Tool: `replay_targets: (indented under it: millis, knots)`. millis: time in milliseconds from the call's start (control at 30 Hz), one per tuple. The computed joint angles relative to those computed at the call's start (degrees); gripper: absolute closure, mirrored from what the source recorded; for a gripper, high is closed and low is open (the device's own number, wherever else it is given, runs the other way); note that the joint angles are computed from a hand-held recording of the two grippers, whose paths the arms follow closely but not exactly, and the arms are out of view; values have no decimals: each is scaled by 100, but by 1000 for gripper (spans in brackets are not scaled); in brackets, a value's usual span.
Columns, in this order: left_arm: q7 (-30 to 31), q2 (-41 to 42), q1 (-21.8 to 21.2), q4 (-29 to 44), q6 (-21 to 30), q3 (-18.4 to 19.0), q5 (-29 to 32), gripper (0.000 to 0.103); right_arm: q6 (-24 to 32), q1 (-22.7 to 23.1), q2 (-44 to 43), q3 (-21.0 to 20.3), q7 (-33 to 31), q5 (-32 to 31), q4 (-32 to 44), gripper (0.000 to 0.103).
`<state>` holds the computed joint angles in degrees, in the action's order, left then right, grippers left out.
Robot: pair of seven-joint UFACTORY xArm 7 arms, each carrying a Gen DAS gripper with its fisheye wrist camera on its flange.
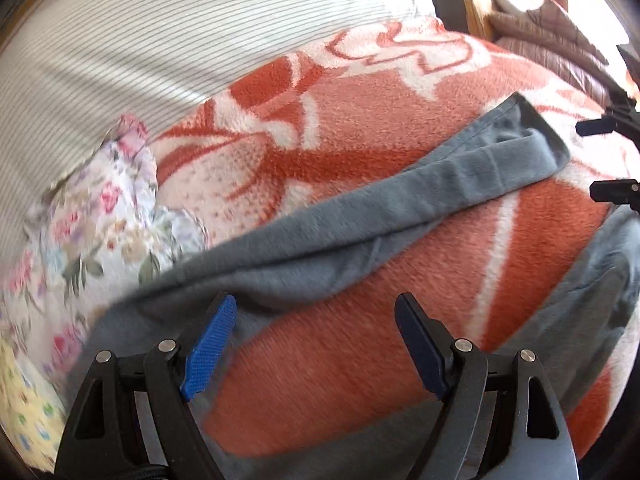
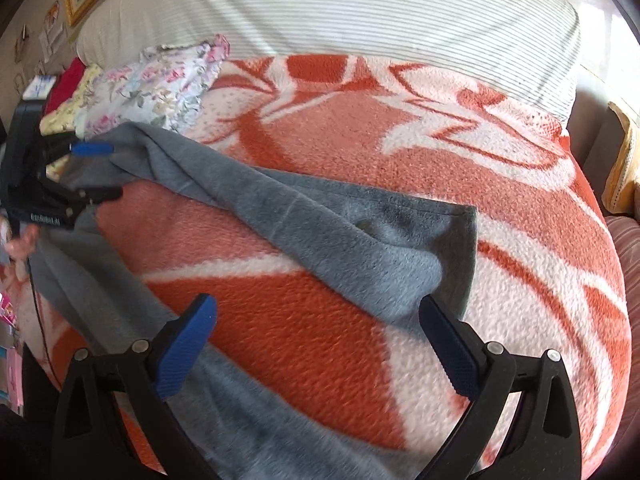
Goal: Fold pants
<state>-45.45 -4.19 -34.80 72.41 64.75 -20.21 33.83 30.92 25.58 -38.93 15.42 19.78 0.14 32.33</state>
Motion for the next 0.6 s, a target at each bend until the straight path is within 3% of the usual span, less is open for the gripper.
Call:
replay_targets:
  millis: [300, 367, 433, 467, 500, 533, 600]
  knots:
    - [1839, 634, 269, 240, -122, 430, -5, 21, 195, -477, 929, 240, -49, -752, 391, 3]
    - [1915, 811, 288, 272, -66, 523, 118, 21, 216, -577, 1083, 223, 15, -901, 409, 17]
    - [2064, 891, 351, 245, -186, 625, -90, 20, 247, -586, 1175, 108, 53, -866, 413, 49]
    - [2111, 897, 397, 188, -318, 674, -217, 24, 171, -586, 1160, 20, 78, -808, 357, 52]
    - [2175, 880, 435, 128, -458, 703, -345, 34, 44, -526, 1101, -103, 23, -688, 281, 58]
    - [2239, 860, 460, 93, -546, 717, -466, 40, -1, -514, 1047, -138, 18, -640, 244, 70]
    - [2289, 760, 468, 14, -670, 707, -565, 74, -69, -441, 914, -262, -55, -464, 187, 79]
